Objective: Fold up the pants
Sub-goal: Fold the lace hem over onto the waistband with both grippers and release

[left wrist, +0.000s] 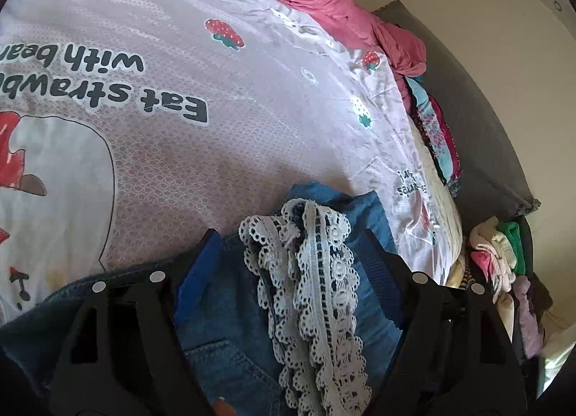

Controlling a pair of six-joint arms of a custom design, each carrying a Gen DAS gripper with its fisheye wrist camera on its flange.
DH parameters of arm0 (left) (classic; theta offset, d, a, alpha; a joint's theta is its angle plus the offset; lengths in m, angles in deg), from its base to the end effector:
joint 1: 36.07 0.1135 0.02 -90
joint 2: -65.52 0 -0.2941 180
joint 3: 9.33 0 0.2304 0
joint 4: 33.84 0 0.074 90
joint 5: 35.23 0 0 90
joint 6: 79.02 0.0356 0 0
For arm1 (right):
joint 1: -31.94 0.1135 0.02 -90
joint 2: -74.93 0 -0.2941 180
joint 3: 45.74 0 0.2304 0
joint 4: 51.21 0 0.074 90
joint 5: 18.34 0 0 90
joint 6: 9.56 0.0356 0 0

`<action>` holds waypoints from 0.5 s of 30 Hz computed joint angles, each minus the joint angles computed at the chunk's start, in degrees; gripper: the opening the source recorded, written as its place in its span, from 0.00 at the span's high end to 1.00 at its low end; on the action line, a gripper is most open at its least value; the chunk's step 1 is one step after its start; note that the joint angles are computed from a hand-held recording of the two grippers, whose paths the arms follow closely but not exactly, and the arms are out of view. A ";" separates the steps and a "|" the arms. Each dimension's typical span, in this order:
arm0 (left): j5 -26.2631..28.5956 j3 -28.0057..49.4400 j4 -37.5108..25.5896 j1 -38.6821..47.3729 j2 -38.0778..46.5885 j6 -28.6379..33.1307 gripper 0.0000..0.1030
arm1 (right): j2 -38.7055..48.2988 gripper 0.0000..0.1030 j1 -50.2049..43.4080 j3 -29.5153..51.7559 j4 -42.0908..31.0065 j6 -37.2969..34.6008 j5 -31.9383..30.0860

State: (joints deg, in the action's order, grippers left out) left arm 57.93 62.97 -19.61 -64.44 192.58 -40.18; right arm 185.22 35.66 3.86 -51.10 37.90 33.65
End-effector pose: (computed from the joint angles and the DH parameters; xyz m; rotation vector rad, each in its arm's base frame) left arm 0.3629 -0.1982 0.0888 -0.4449 2.3621 -0.7592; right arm 0.2829 0.0404 0.0996 -1.1379 2.1135 0.5680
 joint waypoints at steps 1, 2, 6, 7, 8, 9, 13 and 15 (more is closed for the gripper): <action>-0.37 0.77 -1.16 -0.14 0.16 0.63 0.41 | -0.67 0.32 0.00 -1.79 0.79 -0.71 0.19; -0.86 1.45 -2.18 -0.38 0.16 1.10 0.60 | -0.98 0.33 0.79 -3.06 1.33 -1.52 1.43; -1.16 2.43 -3.18 -0.73 0.60 1.58 0.67 | -1.34 0.35 5.07 -7.07 8.94 0.25 6.40; -1.18 2.36 -3.08 -0.69 0.69 1.55 0.72 | -0.66 0.38 5.87 -7.38 10.38 1.29 7.36; -1.43 2.72 -3.33 -0.70 0.86 1.46 0.76 | 0.15 0.43 7.10 -6.63 10.65 2.96 8.46; -1.93 2.76 -3.41 -0.80 0.87 1.44 0.77 | 1.20 0.44 8.31 -5.55 10.44 4.17 9.34; -3.27 2.52 -2.87 -1.21 0.41 1.42 0.88 | 3.97 0.81 12.51 -5.54 14.87 6.30 13.38; -3.14 0.36 -0.83 -1.41 -1.10 1.68 0.90 | 3.20 0.81 11.59 -4.08 11.61 6.17 11.76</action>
